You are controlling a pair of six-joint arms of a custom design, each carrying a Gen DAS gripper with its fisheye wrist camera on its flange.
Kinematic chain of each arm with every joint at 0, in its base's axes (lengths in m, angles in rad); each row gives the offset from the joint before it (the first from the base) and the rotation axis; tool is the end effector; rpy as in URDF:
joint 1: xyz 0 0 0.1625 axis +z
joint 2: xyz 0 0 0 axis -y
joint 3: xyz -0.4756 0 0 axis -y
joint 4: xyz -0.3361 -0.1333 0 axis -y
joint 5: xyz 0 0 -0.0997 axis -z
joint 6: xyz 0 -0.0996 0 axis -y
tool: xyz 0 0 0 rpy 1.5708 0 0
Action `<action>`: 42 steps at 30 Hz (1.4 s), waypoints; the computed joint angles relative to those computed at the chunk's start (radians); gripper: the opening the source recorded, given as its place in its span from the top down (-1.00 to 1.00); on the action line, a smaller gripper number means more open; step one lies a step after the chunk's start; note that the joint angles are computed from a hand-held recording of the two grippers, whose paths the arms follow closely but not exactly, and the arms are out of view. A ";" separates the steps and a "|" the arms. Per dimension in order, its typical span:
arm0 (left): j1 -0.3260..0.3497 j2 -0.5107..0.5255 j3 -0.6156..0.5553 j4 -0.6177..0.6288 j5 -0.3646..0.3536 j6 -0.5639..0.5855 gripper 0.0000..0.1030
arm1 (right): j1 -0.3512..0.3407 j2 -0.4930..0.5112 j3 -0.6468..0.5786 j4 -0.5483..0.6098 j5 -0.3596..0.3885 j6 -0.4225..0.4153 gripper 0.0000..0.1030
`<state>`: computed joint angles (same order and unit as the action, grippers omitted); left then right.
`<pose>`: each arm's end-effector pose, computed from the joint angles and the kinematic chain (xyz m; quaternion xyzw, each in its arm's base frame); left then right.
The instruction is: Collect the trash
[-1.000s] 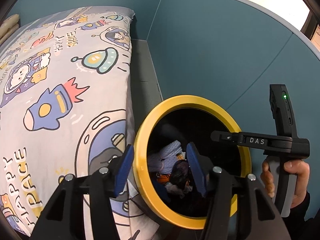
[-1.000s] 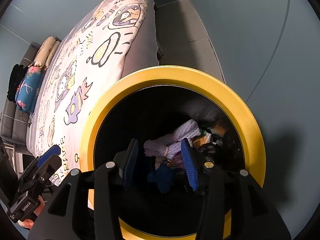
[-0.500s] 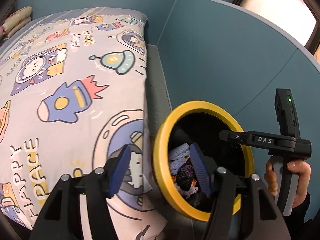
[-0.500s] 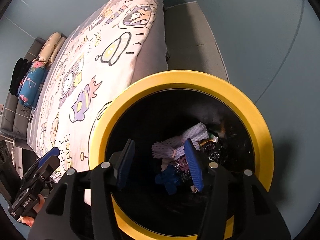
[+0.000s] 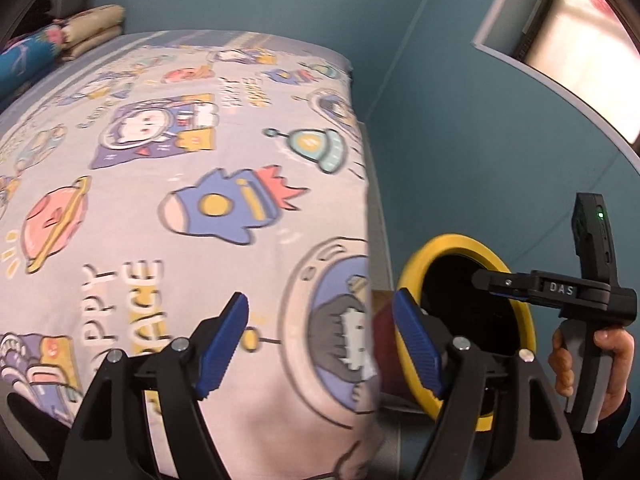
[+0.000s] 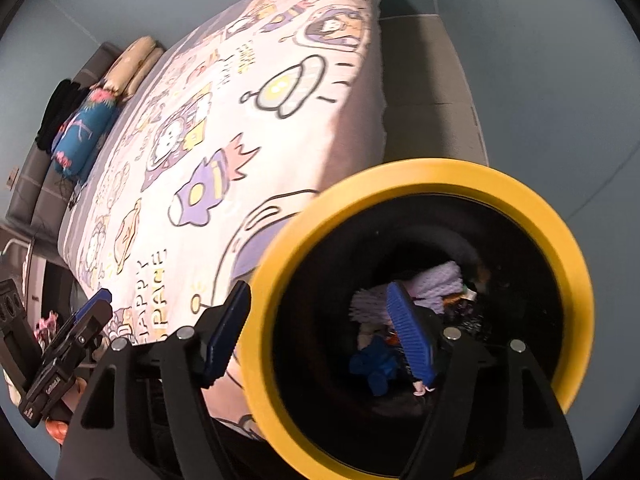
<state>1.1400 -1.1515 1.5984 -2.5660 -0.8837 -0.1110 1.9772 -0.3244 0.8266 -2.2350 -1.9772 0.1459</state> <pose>-0.0812 -0.6472 0.4379 0.0543 0.9094 -0.3324 0.2442 0.4257 -0.7515 0.0781 0.1106 -0.9701 0.1311 0.1719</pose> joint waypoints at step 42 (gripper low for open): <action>-0.206 -0.136 0.370 -1.178 0.554 0.560 -0.84 | 0.231 0.142 0.139 -0.957 -0.133 -0.497 -0.84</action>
